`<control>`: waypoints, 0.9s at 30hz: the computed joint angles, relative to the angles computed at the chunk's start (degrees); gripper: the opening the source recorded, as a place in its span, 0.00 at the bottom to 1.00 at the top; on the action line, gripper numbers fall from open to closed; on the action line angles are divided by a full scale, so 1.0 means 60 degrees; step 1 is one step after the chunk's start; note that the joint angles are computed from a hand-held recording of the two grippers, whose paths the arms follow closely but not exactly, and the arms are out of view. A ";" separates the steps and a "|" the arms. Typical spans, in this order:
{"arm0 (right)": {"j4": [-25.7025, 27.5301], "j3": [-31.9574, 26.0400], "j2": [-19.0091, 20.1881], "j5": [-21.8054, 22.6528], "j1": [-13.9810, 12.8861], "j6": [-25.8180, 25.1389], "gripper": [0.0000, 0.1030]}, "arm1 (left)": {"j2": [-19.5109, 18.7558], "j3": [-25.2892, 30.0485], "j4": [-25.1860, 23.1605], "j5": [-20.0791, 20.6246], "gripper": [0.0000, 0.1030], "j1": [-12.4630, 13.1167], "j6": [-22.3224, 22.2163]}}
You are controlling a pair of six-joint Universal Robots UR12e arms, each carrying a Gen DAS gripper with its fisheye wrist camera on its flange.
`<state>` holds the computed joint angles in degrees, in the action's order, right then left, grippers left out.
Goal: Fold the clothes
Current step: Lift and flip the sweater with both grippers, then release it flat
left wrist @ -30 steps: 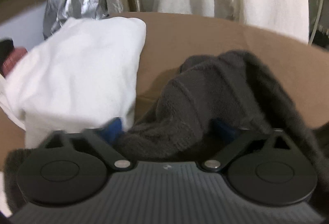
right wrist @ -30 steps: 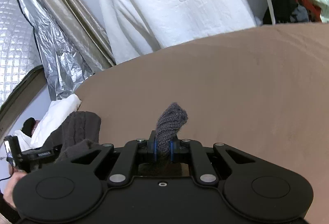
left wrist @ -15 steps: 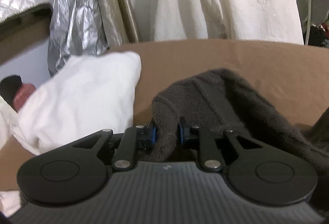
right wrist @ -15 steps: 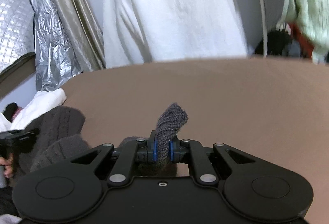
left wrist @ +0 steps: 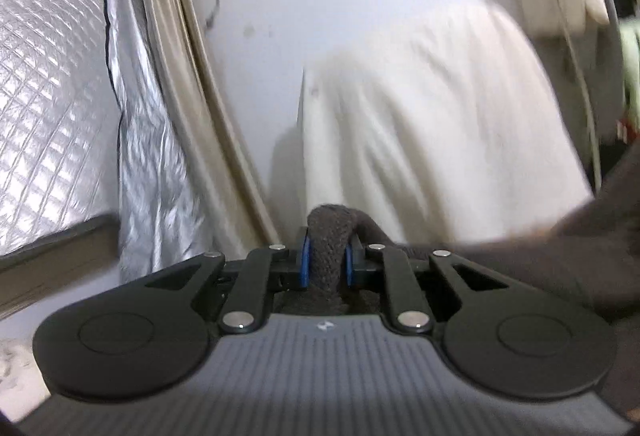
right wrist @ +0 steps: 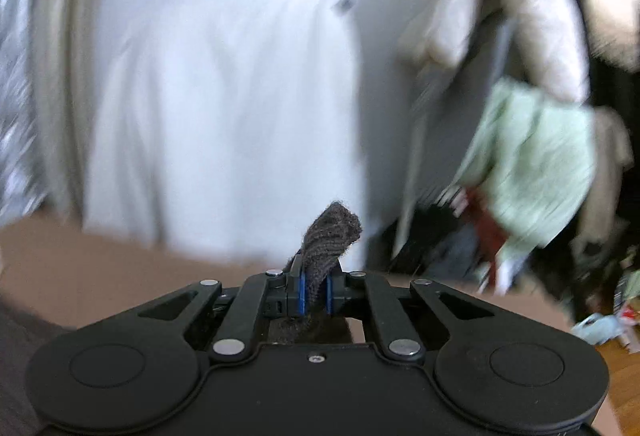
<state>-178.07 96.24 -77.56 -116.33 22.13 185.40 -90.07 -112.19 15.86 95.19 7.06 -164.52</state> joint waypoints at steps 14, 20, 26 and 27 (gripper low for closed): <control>0.2239 0.2250 -0.0636 0.1539 -0.1078 0.3007 0.61 | -0.0574 -0.0221 -0.4884 0.0270 0.75 -0.0288 -0.1756; 0.2022 0.3133 -0.0947 0.4122 -0.1350 0.3768 0.62 | -0.0583 -0.0379 -0.3974 0.0312 0.80 -0.0099 -0.1716; 0.0950 0.3173 -0.0609 0.7051 -0.1869 0.5684 0.70 | -0.0345 -0.0582 -0.4030 -0.0121 0.82 0.0242 -0.1835; 0.0875 0.3071 -0.0473 0.7006 -0.1813 0.5960 0.73 | -0.0368 -0.0591 -0.4065 -0.0008 0.86 0.0207 -0.1608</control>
